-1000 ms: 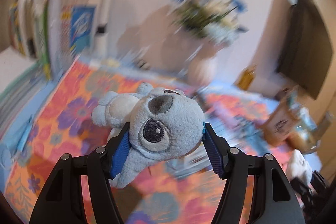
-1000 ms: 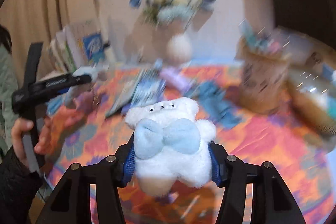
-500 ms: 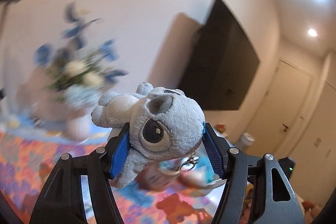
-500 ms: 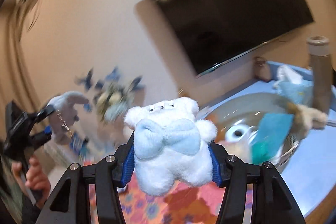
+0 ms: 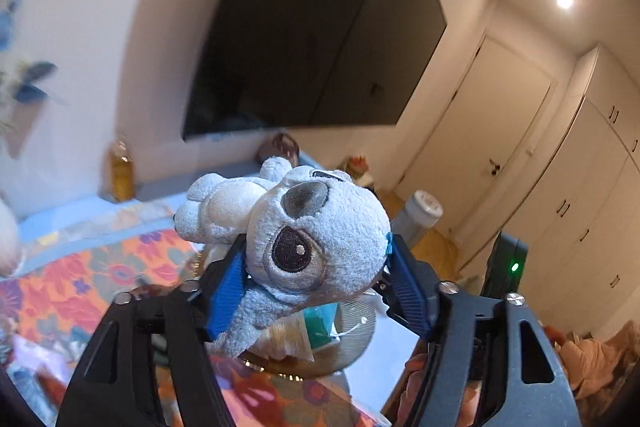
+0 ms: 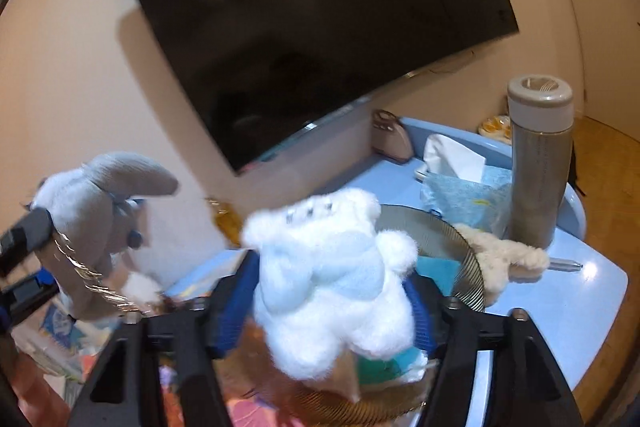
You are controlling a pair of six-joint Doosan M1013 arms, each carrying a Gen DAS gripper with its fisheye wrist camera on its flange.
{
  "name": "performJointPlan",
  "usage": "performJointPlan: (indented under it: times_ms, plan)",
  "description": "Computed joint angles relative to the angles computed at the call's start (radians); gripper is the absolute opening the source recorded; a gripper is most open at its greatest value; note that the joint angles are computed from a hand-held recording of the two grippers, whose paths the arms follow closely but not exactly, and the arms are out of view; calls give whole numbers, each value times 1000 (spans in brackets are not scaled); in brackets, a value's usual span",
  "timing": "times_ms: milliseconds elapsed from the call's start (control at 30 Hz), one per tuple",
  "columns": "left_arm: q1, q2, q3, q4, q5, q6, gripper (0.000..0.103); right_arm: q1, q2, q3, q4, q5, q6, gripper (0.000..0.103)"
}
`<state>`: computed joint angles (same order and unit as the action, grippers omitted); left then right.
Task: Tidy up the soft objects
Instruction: 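Carry both plush toys over the glass bowl and open both tools, then return both tools to the tablecloth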
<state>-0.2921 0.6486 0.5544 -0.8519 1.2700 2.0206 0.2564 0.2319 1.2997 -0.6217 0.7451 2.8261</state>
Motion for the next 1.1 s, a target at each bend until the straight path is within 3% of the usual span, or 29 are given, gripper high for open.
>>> performJointPlan:
  times_ms: [67,233,367,500,567,633,733,867,1000,1100]
  plan:
    - [-15,30,-33,29,3,-14,87,-23,6,-4,90,1,-62,85]
    - [-5,26,-10,19,52,-13,87,-25,-11,21,152,39,-109,85]
    - [29,-54,116,0,-21,77,87,-3,-23,38,207,49,-199,85]
    - [73,-160,251,20,-105,164,87,60,-15,16,188,60,-295,85]
    - [100,-230,332,60,-190,213,87,97,-2,-12,207,51,-396,89]
    - [130,-285,387,89,-264,240,87,134,18,-46,227,52,-499,103]
    - [189,-353,446,123,-344,248,102,195,64,-103,261,57,-663,103]
    - [271,-428,528,177,-474,198,103,282,148,-185,213,101,-754,103]
    - [308,-434,558,324,-490,96,103,299,238,-275,276,154,-801,103]
    - [327,-408,583,362,-487,51,103,290,289,-317,304,181,-778,103]
